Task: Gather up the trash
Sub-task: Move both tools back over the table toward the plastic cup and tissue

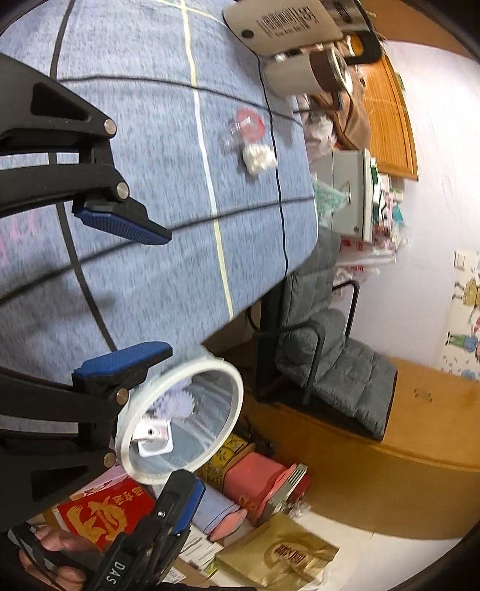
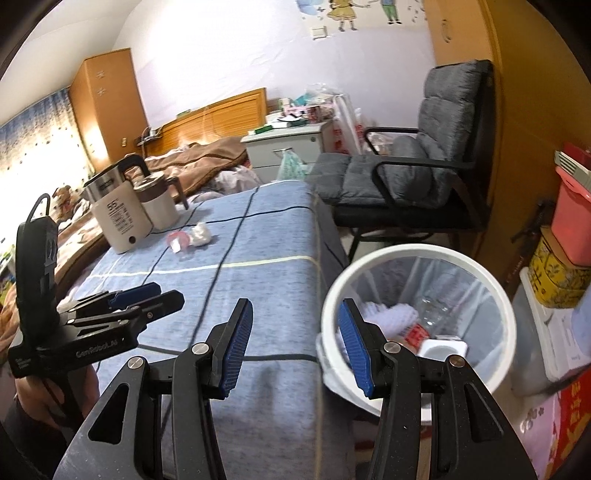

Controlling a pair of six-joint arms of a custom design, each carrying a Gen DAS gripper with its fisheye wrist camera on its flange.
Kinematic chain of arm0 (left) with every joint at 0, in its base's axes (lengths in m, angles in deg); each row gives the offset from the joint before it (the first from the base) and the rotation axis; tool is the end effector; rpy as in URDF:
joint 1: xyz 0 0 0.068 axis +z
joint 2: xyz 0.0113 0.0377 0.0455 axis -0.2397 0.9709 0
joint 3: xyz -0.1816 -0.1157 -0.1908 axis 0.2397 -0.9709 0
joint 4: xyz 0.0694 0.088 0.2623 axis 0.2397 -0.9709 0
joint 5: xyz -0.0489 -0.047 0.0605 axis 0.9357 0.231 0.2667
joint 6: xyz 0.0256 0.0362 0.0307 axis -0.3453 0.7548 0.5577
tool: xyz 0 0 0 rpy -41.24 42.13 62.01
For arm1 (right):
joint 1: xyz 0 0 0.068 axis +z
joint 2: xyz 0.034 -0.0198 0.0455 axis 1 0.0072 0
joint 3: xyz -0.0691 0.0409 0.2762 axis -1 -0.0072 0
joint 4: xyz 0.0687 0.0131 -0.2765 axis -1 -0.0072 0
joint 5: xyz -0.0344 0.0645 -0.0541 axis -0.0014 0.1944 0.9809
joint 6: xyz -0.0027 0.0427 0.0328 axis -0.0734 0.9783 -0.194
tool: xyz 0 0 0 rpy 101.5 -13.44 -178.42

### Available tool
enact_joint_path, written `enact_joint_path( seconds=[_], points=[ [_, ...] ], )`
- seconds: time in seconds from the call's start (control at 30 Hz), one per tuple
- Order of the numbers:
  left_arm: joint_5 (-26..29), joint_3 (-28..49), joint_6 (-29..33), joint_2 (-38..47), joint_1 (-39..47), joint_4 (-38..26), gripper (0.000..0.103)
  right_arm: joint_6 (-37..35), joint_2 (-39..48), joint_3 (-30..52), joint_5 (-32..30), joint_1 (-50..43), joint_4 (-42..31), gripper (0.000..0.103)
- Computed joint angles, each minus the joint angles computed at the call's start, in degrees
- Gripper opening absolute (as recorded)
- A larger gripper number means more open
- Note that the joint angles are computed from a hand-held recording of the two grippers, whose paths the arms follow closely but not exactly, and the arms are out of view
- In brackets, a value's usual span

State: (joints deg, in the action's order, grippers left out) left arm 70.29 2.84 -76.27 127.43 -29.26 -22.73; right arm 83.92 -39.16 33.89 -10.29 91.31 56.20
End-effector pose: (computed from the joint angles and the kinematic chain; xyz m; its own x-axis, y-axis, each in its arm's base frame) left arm 0.2277 -0.0727 0.0975 -0.6703 0.1216 -0.7321 0.4078 0.8845 -0.2264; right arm 0.1585 0.0087 0.1392 -0.6457 0.0995 -0.7571 -0.0400 0.9857 0.1637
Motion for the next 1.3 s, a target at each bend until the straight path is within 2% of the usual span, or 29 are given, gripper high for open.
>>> enact_joint_path(
  seconds=[0.37, 0.83, 1.3],
  points=[
    [2.3, 0.3, 2.8, 0.9, 9.2, 0.1, 0.057, 2.8, 14.0, 3.1, 3.9, 9.2, 10.7, 0.05],
    [4.2, 3.6, 5.3, 5.2, 14.8, 0.6, 0.056, 3.3, 27.0, 8.1, 5.3, 14.6, 18.1, 0.049],
    [2.8, 17.4, 2.1, 20.3, 18.9, -1.5, 0.057, 1.9, 44.5, 17.9, 3.8, 16.0, 24.1, 0.049]
  ],
)
